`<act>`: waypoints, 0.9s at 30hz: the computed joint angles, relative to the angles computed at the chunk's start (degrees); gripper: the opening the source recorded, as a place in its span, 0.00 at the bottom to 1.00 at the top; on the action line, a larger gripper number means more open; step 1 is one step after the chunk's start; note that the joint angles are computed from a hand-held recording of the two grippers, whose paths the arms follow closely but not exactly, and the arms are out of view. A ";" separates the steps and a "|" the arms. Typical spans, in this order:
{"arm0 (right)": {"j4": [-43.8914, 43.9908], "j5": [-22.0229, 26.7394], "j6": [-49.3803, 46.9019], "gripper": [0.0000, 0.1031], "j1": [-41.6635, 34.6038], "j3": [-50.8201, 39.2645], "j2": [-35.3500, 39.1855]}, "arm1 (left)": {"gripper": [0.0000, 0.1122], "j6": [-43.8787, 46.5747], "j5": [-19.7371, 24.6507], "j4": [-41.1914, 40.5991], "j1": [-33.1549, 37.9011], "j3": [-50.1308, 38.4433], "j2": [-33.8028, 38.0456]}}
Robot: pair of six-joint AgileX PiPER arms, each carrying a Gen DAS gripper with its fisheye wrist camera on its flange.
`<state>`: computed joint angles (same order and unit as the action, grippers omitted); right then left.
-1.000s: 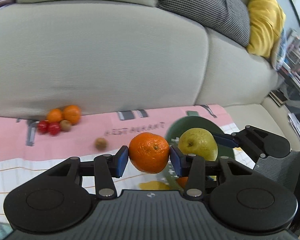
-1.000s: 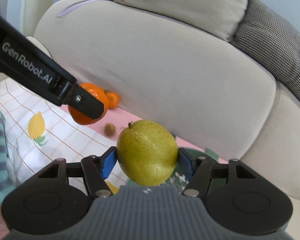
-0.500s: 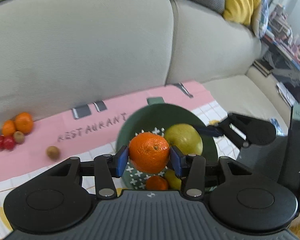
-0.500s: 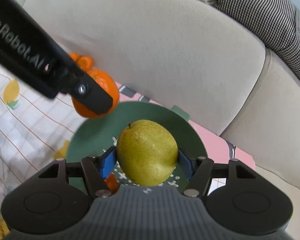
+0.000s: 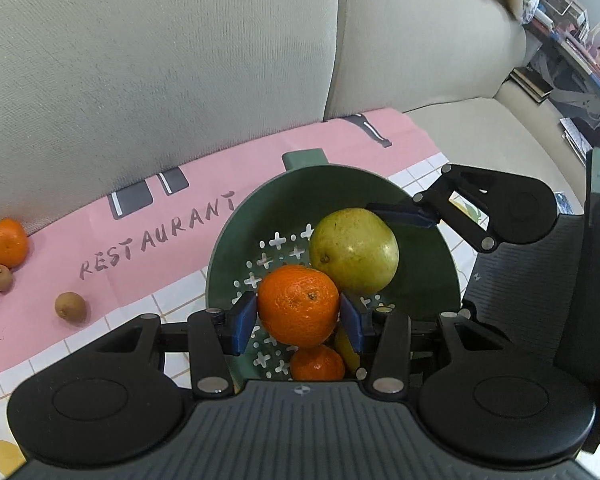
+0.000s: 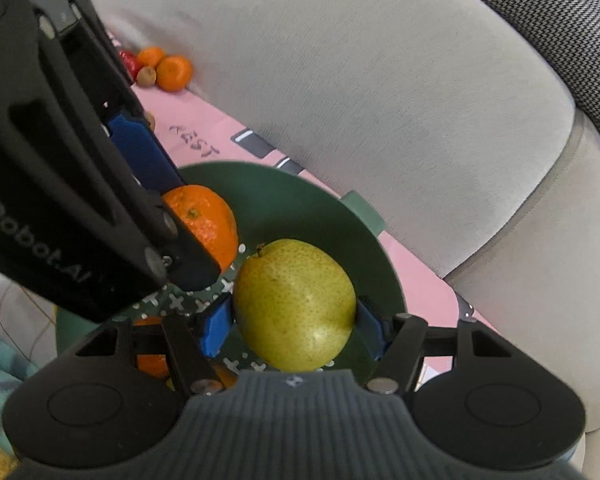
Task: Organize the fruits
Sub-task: 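Carry the orange and pear into the colander and open both tools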
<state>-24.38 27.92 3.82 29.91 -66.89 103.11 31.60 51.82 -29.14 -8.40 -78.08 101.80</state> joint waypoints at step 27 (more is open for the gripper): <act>16.09 4.25 -11.92 0.61 -4.81 -3.58 4.85 | 0.46 -2.74 1.79 3.42 -2.96 -6.21 8.73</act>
<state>-8.29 32.17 -8.09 25.10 -70.47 107.96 28.86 53.61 -25.72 -11.36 -84.29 110.53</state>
